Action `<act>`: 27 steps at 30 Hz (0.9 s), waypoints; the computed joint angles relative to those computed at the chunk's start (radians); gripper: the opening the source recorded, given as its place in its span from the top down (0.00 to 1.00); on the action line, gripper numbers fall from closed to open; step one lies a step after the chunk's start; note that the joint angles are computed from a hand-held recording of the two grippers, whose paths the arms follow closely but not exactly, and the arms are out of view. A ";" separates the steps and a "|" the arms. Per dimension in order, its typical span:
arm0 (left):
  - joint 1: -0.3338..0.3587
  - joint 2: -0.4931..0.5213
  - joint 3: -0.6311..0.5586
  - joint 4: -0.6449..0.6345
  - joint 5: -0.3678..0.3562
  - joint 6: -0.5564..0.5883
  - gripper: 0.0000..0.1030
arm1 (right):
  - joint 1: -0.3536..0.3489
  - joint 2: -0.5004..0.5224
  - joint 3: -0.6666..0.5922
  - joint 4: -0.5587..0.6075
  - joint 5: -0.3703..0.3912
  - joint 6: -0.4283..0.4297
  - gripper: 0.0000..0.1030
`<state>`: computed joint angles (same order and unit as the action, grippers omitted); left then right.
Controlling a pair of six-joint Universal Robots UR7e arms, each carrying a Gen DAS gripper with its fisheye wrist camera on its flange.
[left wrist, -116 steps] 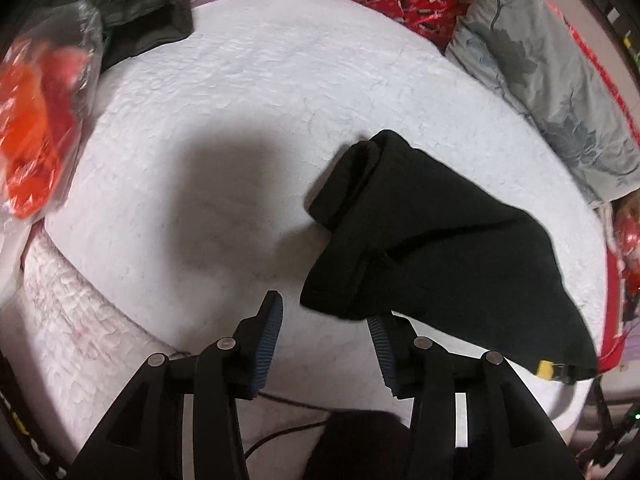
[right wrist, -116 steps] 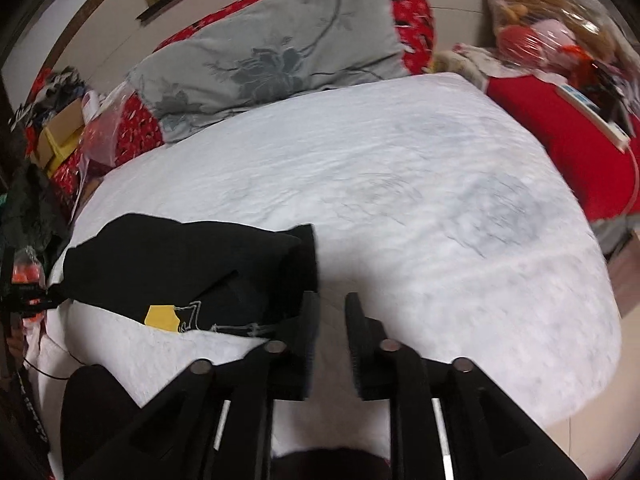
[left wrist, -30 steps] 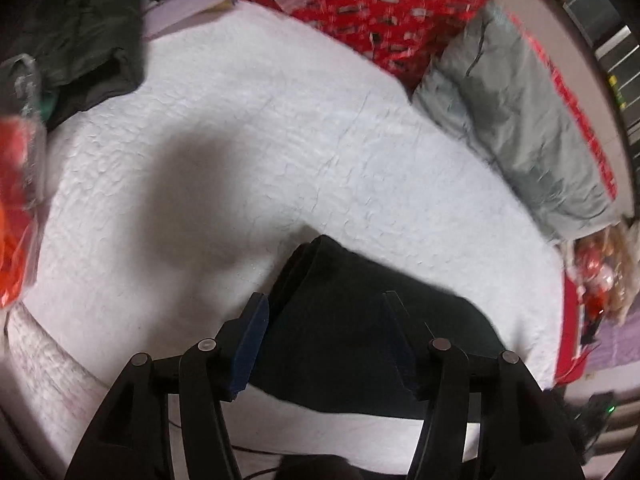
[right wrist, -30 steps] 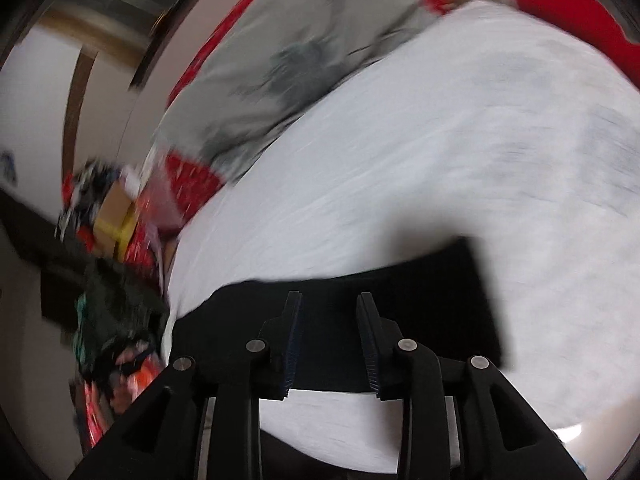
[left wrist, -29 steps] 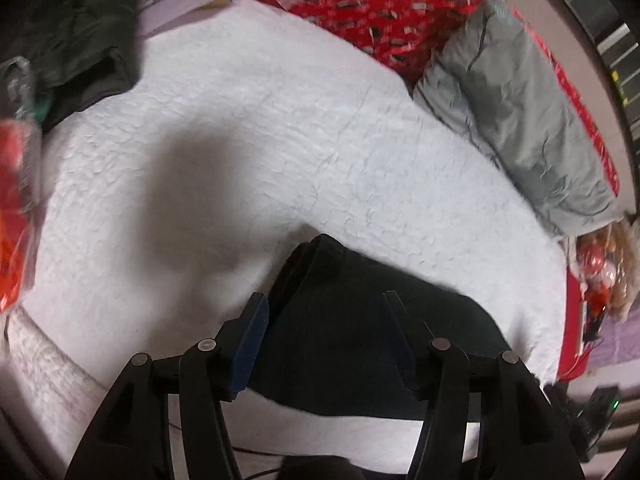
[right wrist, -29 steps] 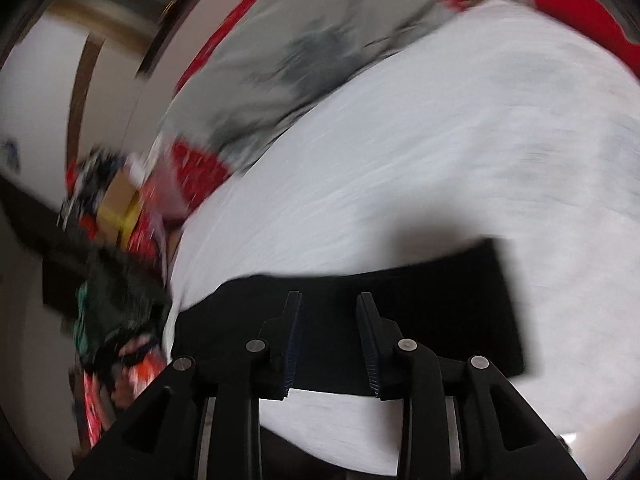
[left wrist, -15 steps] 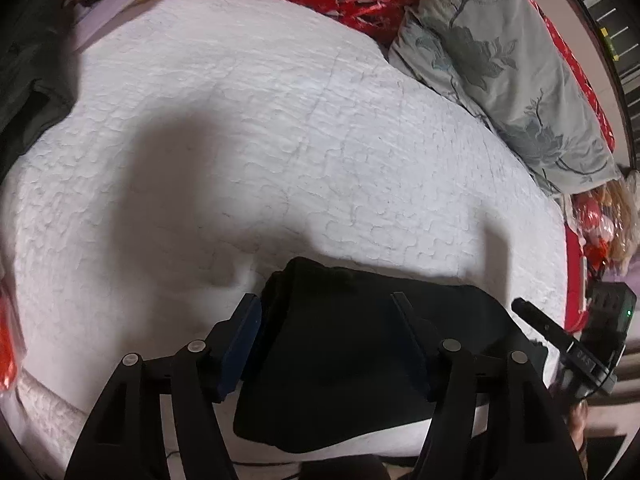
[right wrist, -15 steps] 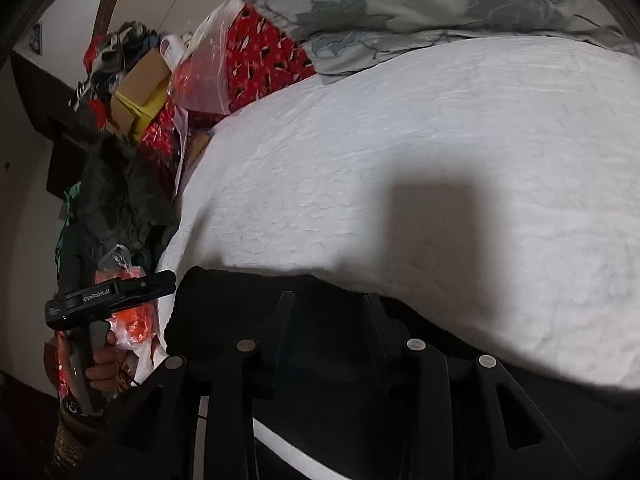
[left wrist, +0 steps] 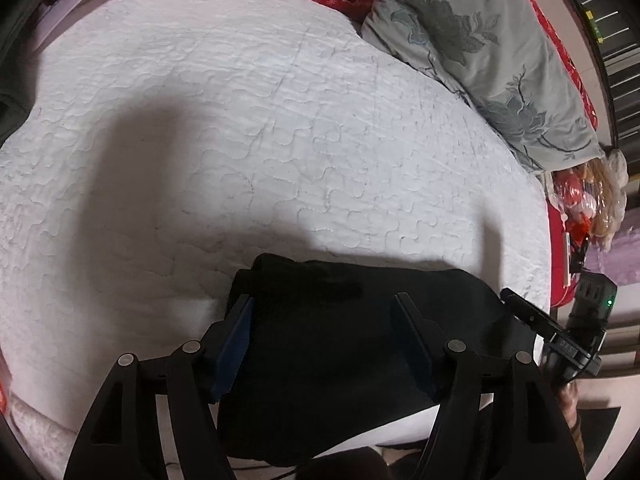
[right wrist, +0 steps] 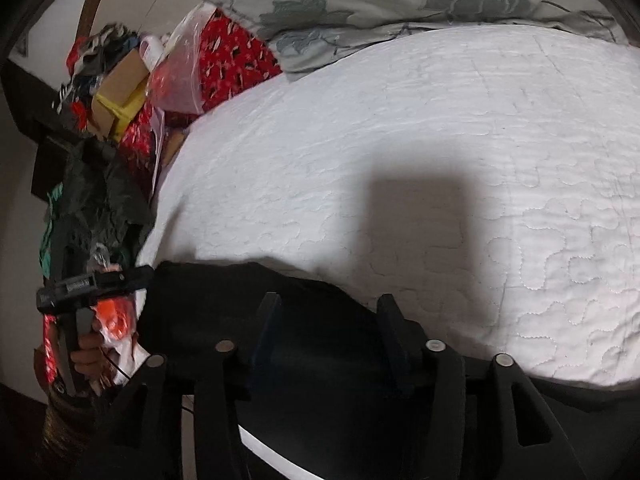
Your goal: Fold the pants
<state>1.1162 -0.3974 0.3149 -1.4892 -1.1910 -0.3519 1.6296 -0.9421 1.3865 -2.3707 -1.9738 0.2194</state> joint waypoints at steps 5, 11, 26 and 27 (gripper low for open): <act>-0.005 -0.022 0.050 -0.025 -0.001 0.017 0.32 | -0.002 -0.122 0.114 -0.064 0.005 0.054 0.50; -0.012 -0.014 0.049 -0.015 0.011 0.036 0.26 | -0.011 -0.348 0.299 -0.014 -0.238 0.154 0.46; -0.053 -0.133 0.305 -0.192 0.158 -0.028 0.86 | -0.066 -0.424 0.440 -0.178 -0.302 0.180 0.89; -0.061 -0.144 0.331 -0.220 0.206 -0.002 0.86 | -0.060 -0.431 0.448 -0.219 -0.299 0.170 0.90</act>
